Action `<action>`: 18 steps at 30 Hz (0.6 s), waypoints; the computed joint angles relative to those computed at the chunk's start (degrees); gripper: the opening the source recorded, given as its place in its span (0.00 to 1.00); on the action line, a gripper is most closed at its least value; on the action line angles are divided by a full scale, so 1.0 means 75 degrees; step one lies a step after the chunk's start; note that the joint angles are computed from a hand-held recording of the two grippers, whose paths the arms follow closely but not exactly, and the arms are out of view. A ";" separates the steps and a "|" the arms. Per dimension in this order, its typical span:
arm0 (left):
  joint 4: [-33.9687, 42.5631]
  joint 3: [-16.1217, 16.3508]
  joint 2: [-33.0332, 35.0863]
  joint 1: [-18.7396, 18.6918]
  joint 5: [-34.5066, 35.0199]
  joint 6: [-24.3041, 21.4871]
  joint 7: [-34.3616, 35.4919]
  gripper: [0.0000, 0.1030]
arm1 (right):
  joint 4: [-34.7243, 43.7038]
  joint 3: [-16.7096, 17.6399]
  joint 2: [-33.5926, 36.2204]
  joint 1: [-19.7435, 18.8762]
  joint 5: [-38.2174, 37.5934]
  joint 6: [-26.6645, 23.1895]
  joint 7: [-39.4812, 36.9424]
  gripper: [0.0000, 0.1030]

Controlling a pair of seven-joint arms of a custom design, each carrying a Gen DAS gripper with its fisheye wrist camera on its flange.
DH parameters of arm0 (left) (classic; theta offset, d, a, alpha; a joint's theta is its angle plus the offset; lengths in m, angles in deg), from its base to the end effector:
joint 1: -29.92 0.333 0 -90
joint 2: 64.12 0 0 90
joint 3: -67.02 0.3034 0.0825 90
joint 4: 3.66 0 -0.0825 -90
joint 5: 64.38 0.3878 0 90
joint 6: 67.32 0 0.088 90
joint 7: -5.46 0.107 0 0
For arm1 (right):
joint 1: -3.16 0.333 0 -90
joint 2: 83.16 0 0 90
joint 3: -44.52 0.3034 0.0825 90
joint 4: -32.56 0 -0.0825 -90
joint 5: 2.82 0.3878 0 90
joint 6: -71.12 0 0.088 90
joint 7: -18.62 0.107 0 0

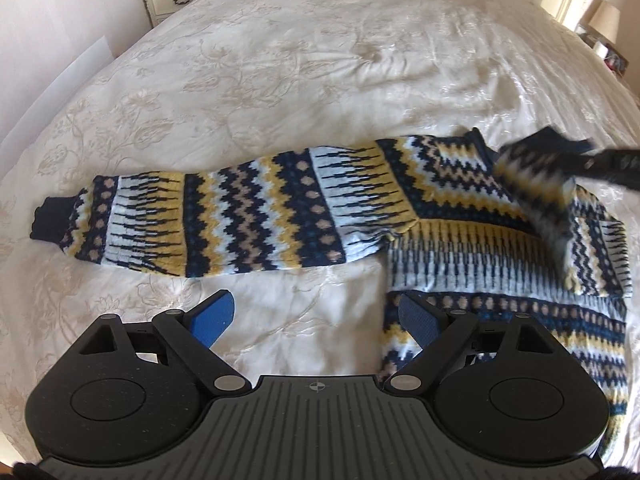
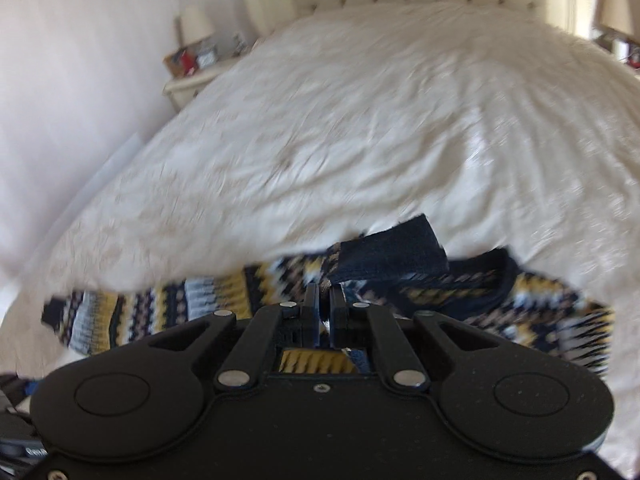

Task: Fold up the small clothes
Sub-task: 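Carry the held cuff with the right gripper across onto the sweater front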

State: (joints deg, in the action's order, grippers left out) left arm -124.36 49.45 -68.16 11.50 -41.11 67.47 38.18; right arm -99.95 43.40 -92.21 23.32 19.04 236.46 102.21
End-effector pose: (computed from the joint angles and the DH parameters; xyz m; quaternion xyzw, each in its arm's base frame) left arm 0.4568 -0.3280 0.4661 -0.7299 0.6435 -0.1563 0.1695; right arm 0.5152 0.1546 0.4761 -0.6927 0.6203 -0.1319 0.3436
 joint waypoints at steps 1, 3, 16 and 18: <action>-0.0028 0.0010 -0.0013 0.0009 -0.0009 0.0005 -0.0031 0.87 | 0.0022 -0.0021 0.0121 0.0103 0.0172 -0.0029 -0.0169 0.11; -0.0074 0.0016 -0.0020 0.0028 -0.0011 0.0024 -0.0143 0.87 | -0.0060 0.0186 0.0206 0.0150 0.0034 -0.0043 -0.0060 0.15; 0.1163 0.0118 0.1185 -0.0374 0.0432 0.0044 -0.0728 0.87 | -0.0857 -0.0192 -0.0428 -0.0182 0.0331 -0.0558 -0.0972 0.37; 0.1601 0.0199 0.1589 -0.0550 0.0504 0.0034 -0.0597 0.87 | -0.0978 -0.0317 -0.0525 -0.0389 0.0122 -0.0654 -0.0796 0.37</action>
State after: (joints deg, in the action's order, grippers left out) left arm -112.35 50.94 -56.25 7.38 -37.33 67.72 33.70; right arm -107.28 41.02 -96.14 20.40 19.96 231.56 96.24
